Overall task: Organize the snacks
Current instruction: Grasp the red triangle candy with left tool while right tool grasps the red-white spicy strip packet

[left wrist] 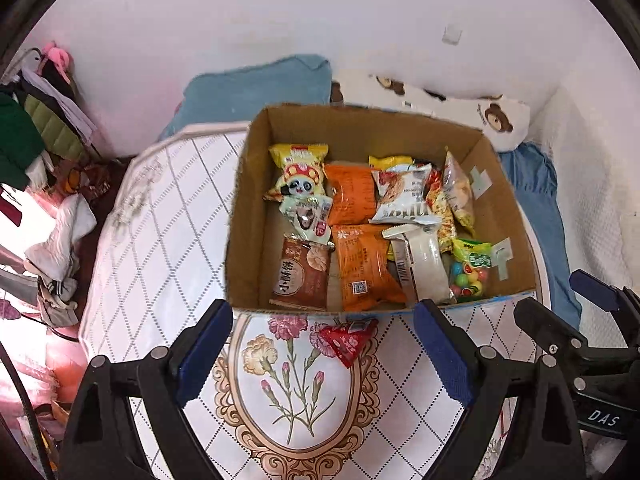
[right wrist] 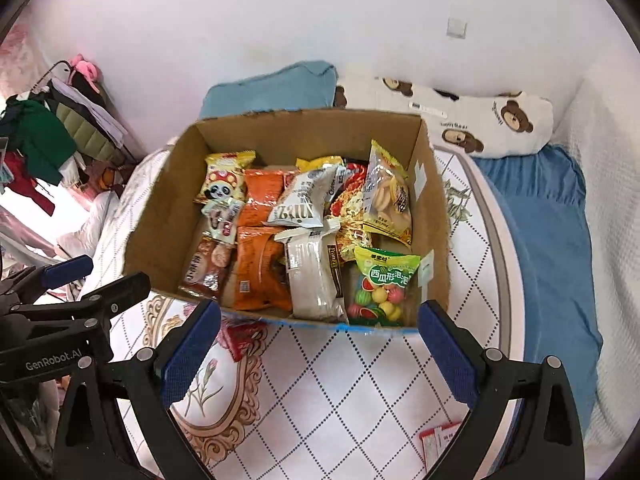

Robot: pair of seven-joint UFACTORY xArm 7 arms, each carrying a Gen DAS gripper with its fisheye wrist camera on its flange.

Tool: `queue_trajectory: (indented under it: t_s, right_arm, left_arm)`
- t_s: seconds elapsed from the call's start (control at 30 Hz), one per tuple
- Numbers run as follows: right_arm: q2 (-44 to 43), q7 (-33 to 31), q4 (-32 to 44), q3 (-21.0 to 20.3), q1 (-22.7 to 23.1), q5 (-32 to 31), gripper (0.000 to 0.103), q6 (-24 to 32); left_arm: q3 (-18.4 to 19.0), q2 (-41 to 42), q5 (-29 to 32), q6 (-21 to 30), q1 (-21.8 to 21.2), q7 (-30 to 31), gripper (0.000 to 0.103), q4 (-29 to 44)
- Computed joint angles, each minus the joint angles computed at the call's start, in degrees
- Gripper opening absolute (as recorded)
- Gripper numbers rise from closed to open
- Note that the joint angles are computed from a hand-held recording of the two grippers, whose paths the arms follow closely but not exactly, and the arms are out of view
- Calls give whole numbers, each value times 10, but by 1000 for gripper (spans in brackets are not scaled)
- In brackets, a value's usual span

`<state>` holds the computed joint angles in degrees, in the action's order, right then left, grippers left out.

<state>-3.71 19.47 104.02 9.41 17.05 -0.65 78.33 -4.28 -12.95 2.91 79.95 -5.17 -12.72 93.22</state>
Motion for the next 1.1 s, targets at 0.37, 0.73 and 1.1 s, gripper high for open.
queue_trajectory:
  t_s: [0.37,0.73,1.1]
  right_arm:
    - [-112,22,-66,18,-9,-20,101,-30]
    - [-187,39,-115,15,-27,19,101,-41]
    - [-373,80,-372,-79,-99,85,101,47]
  left_arm:
    - [-24,-111,35,-38,2,-24,93,-71]
    - [-30,-156,22,-40,5,-31,93,-103]
    - [-40,-194,-12,-7,-20,-32,93,-232]
